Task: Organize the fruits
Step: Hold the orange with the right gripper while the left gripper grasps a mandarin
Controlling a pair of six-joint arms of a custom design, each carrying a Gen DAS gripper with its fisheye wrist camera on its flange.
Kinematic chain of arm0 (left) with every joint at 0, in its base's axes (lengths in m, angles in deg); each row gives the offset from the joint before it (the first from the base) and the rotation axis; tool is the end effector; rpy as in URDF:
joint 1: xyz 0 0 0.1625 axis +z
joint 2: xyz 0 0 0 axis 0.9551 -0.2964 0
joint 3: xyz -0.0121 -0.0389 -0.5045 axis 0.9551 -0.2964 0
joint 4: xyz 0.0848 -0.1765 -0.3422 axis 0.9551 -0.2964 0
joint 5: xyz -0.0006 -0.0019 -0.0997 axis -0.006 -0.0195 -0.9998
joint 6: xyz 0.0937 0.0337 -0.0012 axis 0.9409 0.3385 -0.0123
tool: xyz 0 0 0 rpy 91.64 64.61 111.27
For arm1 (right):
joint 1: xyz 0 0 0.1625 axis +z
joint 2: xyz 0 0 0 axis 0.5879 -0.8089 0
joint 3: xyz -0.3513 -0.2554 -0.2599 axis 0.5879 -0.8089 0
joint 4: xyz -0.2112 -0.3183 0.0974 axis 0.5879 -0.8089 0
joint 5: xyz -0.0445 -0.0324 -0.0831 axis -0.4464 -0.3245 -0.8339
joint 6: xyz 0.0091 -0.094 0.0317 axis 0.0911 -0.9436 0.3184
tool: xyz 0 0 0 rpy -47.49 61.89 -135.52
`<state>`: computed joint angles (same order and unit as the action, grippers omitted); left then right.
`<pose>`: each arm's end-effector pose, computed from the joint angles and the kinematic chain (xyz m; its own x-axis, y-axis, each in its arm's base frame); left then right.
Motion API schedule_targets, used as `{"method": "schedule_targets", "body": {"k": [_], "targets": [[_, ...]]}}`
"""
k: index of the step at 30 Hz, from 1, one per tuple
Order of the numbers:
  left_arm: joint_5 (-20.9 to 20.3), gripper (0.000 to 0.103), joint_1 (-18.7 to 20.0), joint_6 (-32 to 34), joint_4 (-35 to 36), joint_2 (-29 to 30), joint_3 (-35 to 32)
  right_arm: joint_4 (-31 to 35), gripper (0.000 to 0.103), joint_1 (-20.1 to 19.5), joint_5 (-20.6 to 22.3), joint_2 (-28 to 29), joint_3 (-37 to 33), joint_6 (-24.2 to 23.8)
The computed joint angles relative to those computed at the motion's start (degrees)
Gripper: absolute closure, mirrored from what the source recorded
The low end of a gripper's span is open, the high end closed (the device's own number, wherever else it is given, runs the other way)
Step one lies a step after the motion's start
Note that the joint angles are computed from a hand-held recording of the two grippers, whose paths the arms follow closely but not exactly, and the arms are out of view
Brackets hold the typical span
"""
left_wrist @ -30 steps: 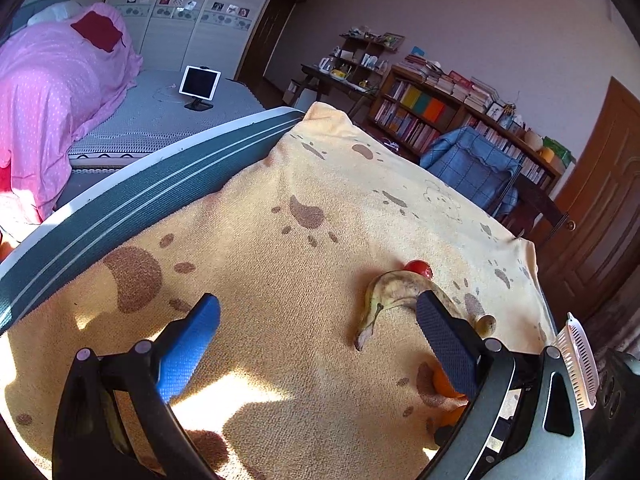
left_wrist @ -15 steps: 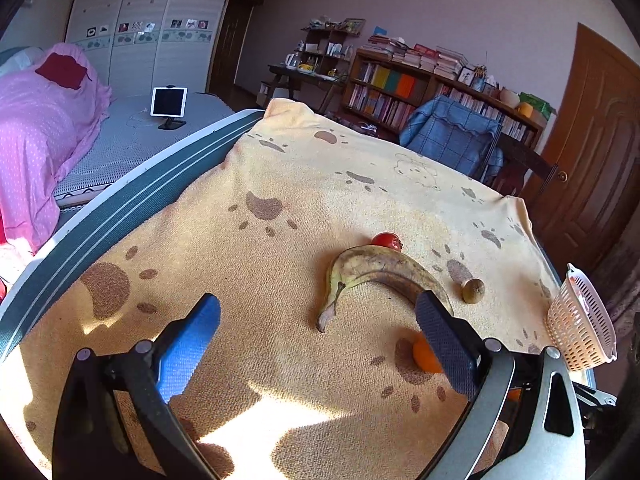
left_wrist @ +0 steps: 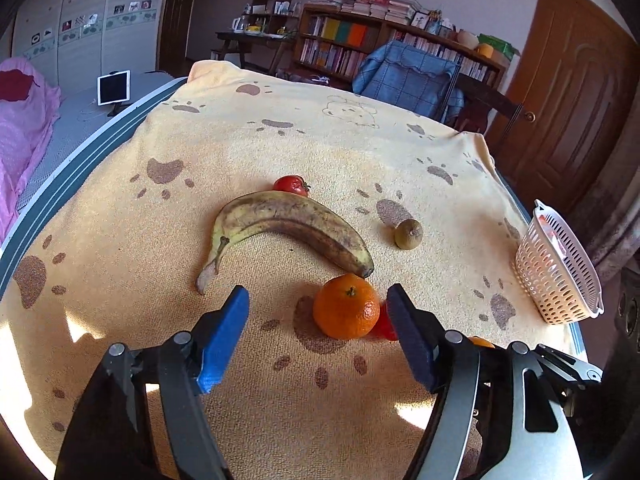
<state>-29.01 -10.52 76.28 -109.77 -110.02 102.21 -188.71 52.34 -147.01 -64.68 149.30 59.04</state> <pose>-0.2095 -0.7710 0.0221 -0.7890 0.4159 -0.4523 0.5947 0.7020 -0.3918 0.0766 -0.6892 0.1079 -0.8483 -0.0004 0.5295 -0.3574 0.7382 -0.5721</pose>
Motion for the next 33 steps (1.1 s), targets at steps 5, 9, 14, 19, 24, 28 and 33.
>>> {"method": "schedule_targets", "body": {"k": [5,9,14,19,24,28,33], "targets": [[-0.85,0.038,0.30,-1.78,3.60,1.41,-3.22,0.23,0.058,-0.20,0.38,0.02,-0.03,0.32],[-1.10,0.053,0.43,-1.54,6.84,2.36,-4.73,0.18,0.058,-0.38,0.57,0.00,-0.01,0.76],[-1.99,0.062,0.36,-0.23,5.53,2.10,-3.55,0.09,0.058,-0.44,0.83,0.06,0.09,0.75],[-0.74,0.063,0.12,0.42,1.50,1.87,-1.81,-0.14,0.058,-0.54,0.98,-0.01,0.24,1.00],[3.84,0.063,-1.06,3.34,-7.01,2.53,0.41,-0.62,0.058,-0.64,1.34,-0.08,0.48,0.93],[6.66,0.063,-1.63,5.42,-11.81,3.25,0.92,-1.02,0.058,-0.76,1.60,-0.16,0.66,0.98],[7.68,0.063,-1.56,5.30,-13.29,3.45,0.66,-1.51,0.058,-0.77,1.57,-0.04,0.57,1.01]]}}
